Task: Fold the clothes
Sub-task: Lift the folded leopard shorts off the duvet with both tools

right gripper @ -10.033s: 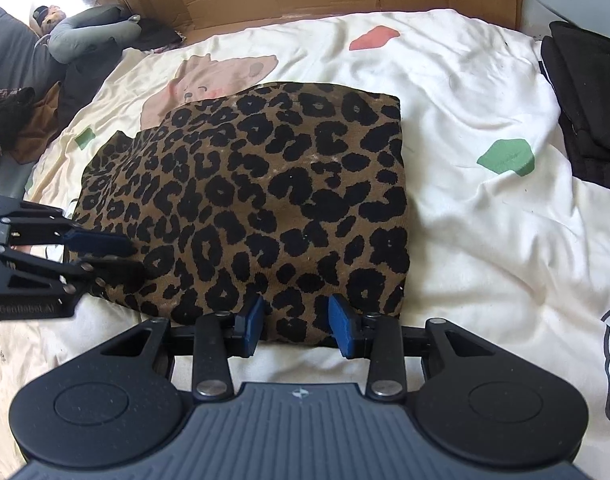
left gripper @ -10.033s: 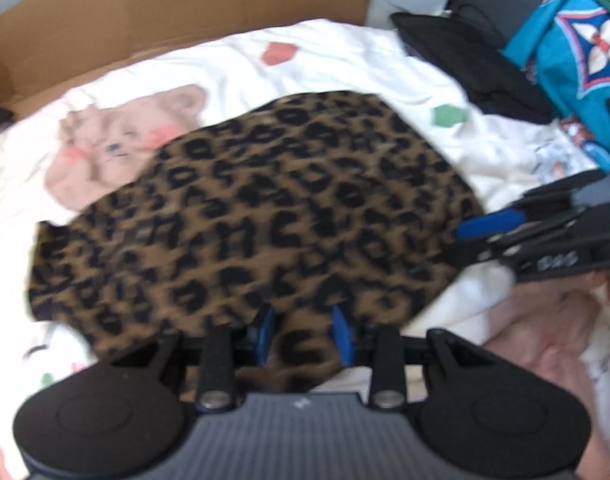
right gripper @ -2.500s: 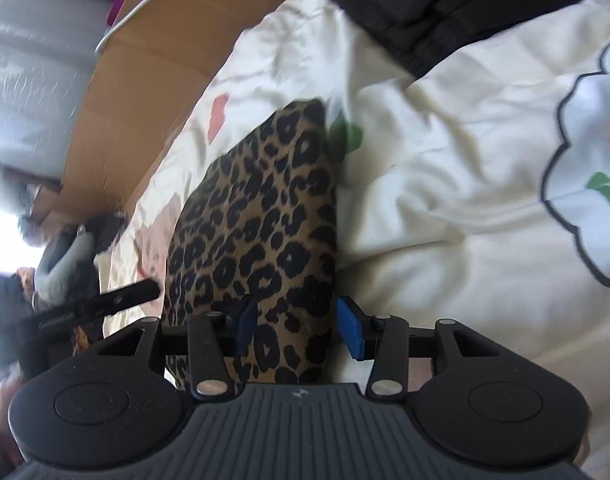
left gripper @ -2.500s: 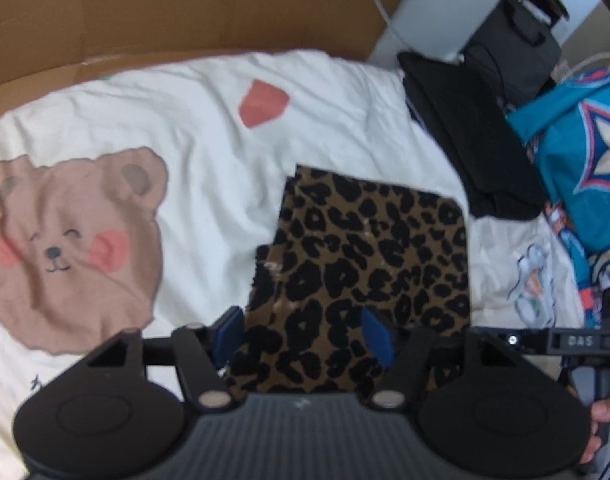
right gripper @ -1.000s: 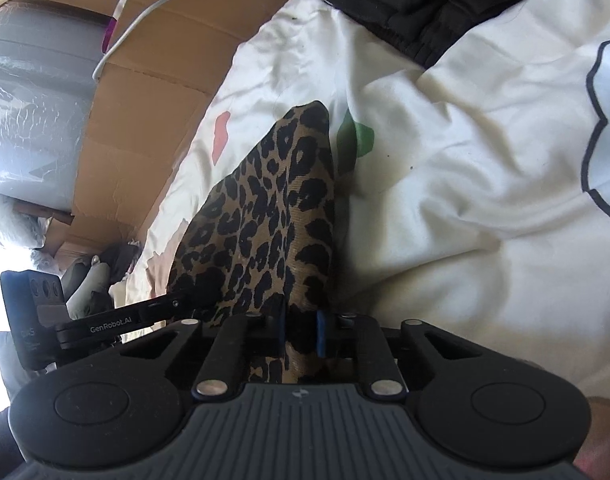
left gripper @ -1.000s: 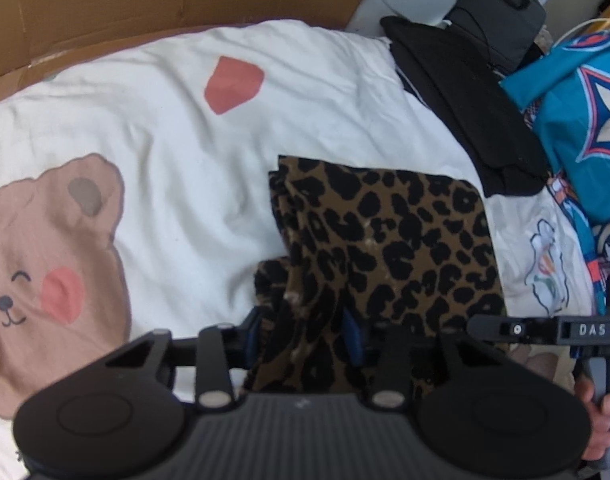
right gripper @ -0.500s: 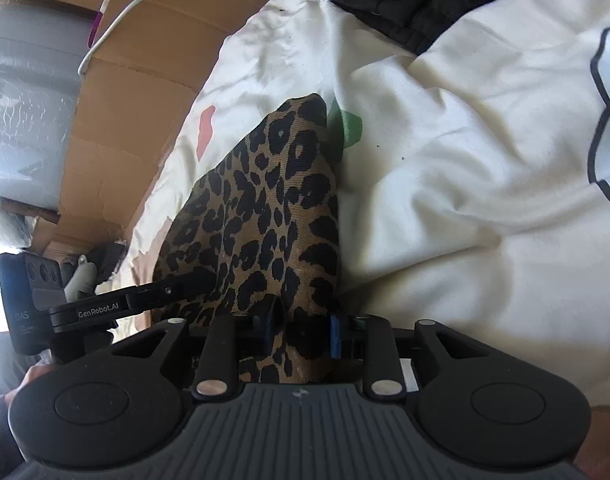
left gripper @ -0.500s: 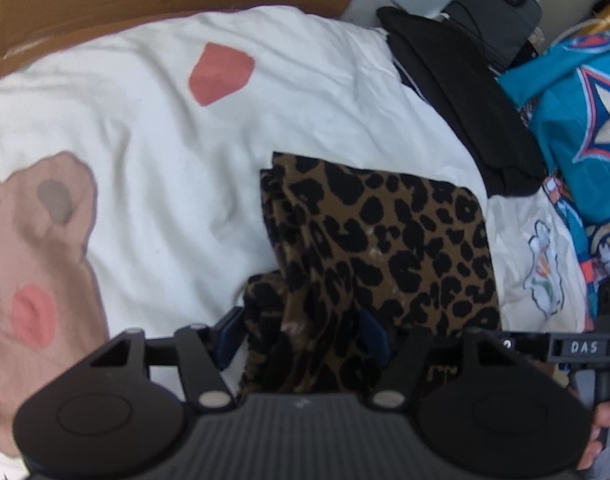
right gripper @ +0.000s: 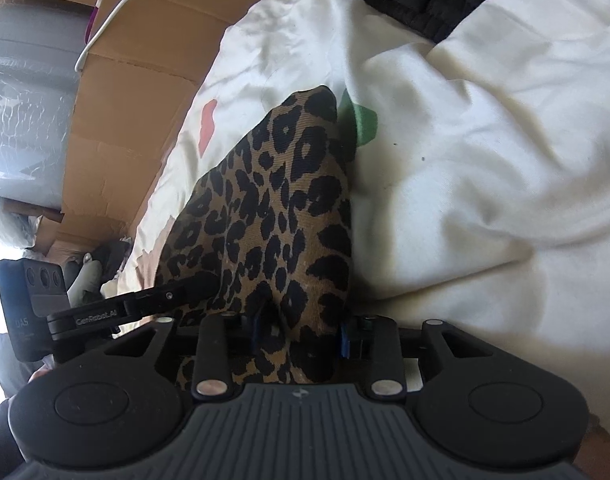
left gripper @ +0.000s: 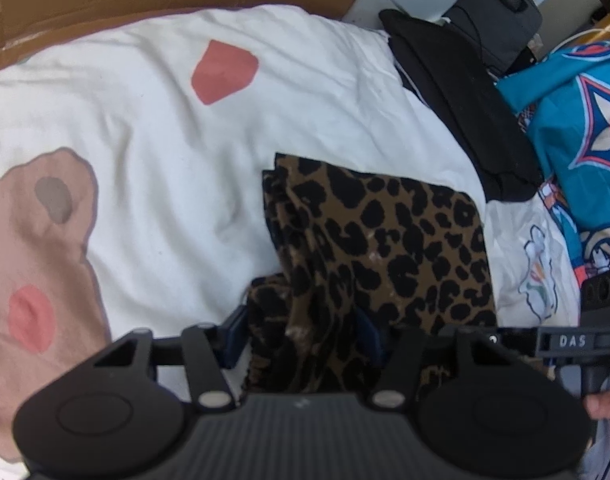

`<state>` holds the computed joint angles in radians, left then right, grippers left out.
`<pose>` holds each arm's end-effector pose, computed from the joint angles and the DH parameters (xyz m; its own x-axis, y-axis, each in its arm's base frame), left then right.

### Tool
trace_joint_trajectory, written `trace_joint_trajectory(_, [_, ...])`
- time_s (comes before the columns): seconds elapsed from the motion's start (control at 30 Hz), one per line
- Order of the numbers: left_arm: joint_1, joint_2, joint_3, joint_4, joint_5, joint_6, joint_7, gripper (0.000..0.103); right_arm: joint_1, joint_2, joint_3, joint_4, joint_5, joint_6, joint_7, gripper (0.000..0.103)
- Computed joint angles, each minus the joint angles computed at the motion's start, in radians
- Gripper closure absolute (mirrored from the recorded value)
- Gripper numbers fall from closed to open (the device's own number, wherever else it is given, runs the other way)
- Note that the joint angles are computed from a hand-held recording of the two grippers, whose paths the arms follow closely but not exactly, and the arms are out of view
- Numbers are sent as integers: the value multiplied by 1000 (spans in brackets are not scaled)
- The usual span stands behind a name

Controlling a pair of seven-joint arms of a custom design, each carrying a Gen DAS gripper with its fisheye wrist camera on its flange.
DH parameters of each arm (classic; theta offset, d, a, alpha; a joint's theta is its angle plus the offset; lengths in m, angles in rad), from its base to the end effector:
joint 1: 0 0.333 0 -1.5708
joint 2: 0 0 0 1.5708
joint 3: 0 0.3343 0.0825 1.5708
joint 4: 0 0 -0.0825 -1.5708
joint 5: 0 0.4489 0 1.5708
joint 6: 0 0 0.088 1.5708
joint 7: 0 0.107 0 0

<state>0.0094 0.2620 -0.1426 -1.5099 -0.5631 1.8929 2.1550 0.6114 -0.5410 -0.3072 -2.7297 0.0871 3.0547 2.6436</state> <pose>0.7146 -0.1241 0.5444 -0.5508 -0.7189 0.4241 -0.8306 0.4221 -0.3632 0.4353 0.1291 0.4547 -0.4724 -0.4761 -0.7417 -0.5769 0.8033 -0.1482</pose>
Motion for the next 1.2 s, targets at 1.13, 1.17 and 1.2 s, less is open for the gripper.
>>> trace_joint_trajectory(1.13, [-26,-312,35,-217,-84,243,3,79,-216,-84,230,241,-91,-409,-63,98])
trace_joint_trajectory(1.17, [-26,-315,36,-211,-89,243,0,79,-219,-86,232,252,-97,-419,-68,98])
trace_joint_trajectory(1.2, [-26,-319,37,-205,-91,242,-2,79,-222,-90,233,264,-101,-431,-73,98])
